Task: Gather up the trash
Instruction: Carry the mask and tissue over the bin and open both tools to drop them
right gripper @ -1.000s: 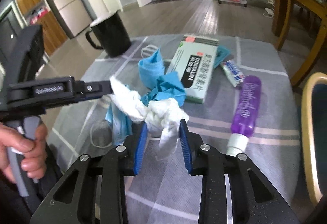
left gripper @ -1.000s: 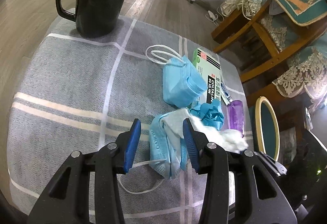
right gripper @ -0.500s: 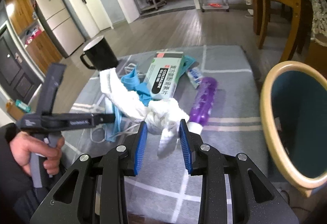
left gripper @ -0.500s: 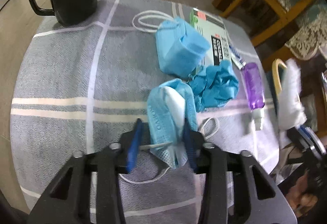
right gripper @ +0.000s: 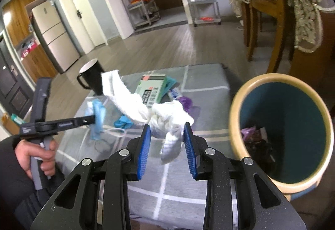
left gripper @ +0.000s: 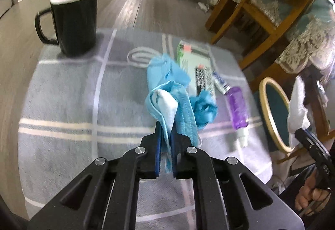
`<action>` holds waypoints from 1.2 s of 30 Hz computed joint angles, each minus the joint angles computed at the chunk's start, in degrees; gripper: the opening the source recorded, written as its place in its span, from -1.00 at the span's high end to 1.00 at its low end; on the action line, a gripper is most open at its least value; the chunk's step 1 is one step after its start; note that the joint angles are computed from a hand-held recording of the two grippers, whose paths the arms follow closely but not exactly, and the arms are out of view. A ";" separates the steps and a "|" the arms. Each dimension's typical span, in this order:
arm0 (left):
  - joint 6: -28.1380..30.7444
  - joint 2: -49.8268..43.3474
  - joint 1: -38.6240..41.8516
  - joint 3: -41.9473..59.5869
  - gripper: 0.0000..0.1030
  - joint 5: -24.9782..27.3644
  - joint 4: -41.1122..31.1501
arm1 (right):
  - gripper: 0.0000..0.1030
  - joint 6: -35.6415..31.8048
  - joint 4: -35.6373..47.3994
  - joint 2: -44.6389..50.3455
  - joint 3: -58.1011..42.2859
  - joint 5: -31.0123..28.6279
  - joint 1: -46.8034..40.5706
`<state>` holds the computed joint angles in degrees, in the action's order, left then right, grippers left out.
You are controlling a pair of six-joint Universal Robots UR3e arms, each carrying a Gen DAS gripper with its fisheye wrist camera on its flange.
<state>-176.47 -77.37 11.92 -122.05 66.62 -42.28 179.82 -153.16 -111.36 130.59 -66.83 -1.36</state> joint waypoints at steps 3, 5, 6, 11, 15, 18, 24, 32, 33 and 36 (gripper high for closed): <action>-0.30 2.15 0.84 0.01 0.87 -0.88 0.41 | 0.35 -0.56 1.65 -3.79 1.68 0.56 -2.97; -1.61 3.62 0.09 0.77 0.87 -0.32 0.90 | 0.35 -0.42 1.80 -5.42 2.65 0.86 -4.45; -1.96 3.77 0.06 1.43 0.87 -0.47 0.89 | 0.35 -0.48 2.19 -6.70 3.25 1.38 -5.76; -4.77 4.01 -3.31 5.85 0.87 -0.50 0.85 | 0.35 -1.03 4.74 -13.58 7.09 4.48 -12.86; -6.66 1.65 -7.31 10.14 0.87 -0.18 1.55 | 0.35 -0.51 6.01 -16.69 8.60 5.04 -17.30; -8.39 -2.05 -12.10 14.57 0.87 1.33 2.50 | 0.35 -0.33 6.97 -18.19 8.72 4.32 -19.29; -11.71 -14.22 -22.77 25.33 0.87 4.30 4.83 | 0.35 -0.89 12.15 -24.03 9.23 4.46 -24.45; -13.29 -33.05 -36.12 44.54 0.87 6.10 4.47 | 0.34 -6.20 28.07 -35.86 10.02 11.20 -39.42; -12.99 -36.14 -37.75 48.36 0.87 6.60 3.42 | 0.34 -7.20 30.62 -37.42 10.06 12.21 -41.78; -12.27 -43.49 -41.45 57.81 0.86 8.21 0.27 | 0.34 -11.19 39.30 -41.75 9.51 15.52 -48.58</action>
